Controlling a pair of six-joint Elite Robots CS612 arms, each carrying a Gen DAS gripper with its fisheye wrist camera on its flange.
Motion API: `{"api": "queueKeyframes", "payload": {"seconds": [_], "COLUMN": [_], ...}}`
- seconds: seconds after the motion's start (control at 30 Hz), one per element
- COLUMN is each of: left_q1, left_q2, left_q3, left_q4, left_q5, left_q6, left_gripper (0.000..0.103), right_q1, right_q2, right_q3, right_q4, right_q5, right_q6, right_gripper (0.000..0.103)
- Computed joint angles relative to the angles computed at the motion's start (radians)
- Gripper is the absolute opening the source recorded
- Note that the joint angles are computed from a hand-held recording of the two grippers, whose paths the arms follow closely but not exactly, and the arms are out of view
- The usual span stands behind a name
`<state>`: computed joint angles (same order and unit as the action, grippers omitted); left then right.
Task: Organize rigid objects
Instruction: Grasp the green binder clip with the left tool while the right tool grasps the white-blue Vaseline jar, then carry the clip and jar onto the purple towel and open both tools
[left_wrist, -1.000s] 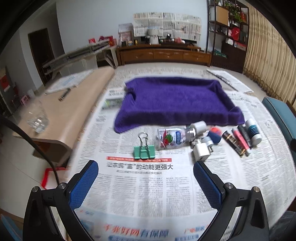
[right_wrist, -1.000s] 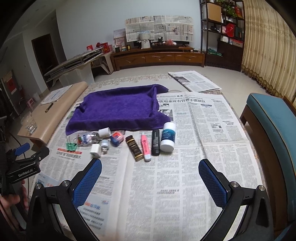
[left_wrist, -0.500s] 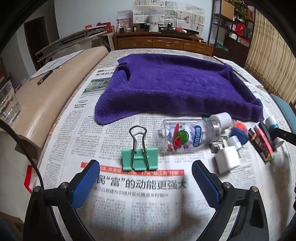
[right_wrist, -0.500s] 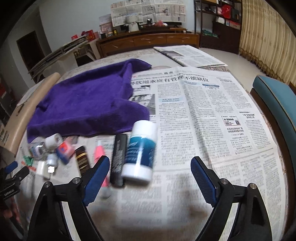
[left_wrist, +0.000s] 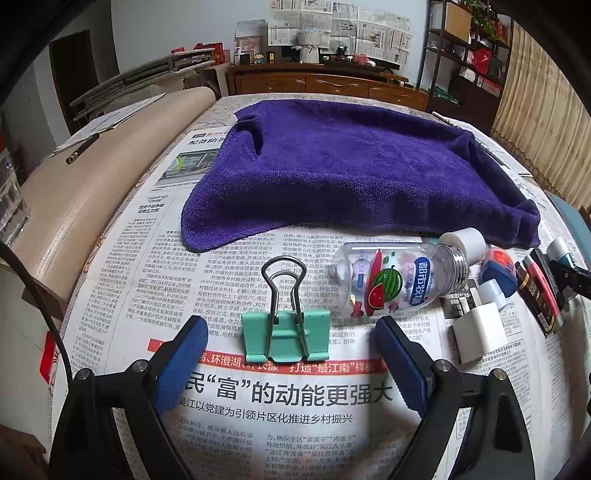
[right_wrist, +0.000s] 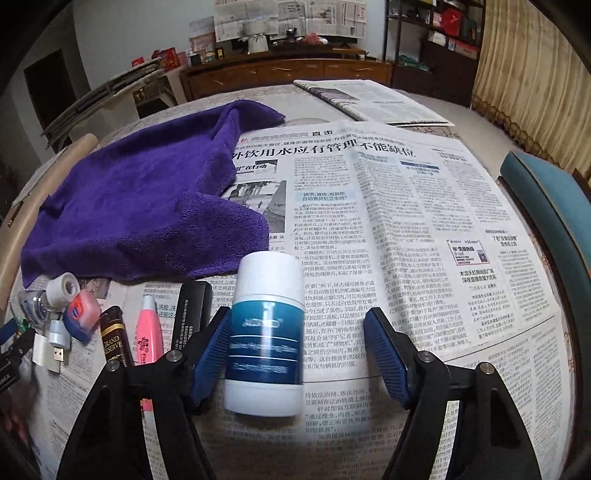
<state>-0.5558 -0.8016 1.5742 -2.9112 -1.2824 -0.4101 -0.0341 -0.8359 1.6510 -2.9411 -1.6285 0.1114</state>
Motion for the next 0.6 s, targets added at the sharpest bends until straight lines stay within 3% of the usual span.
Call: {"api": "queueKeyframes", "payload": {"seconds": [0.1, 0.17, 0.23, 0.27, 0.6], "left_q1": [0.001, 0.004, 0.009, 0.01, 0.023], "left_q2": [-0.002, -0.003, -0.006, -0.007, -0.042], "left_q3": [0.004, 0.01, 0.016, 0.018, 0.049], "left_q4": [-0.008, -0.022, -0.035, -0.036, -0.062], "left_q5": [0.006, 0.017, 0.017, 0.016, -0.033], "left_q6": [-0.003, -0.018, -0.016, -0.011, 0.008], "left_gripper": [0.086, 0.065, 0.054, 0.041, 0.039], "right_q1": [0.006, 0.006, 0.004, 0.0, -0.02], "right_q2": [0.005, 0.003, 0.001, -0.001, -0.017], "right_q3": [0.004, 0.007, 0.007, 0.01, 0.033], "right_q4": [-0.036, -0.039, -0.032, -0.036, -0.052], "right_q5": [-0.004, 0.005, 0.0, 0.015, 0.096], "right_q6": [-0.024, -0.025, -0.008, -0.001, 0.056], "right_gripper": [0.057, 0.047, 0.036, 0.036, 0.036]}}
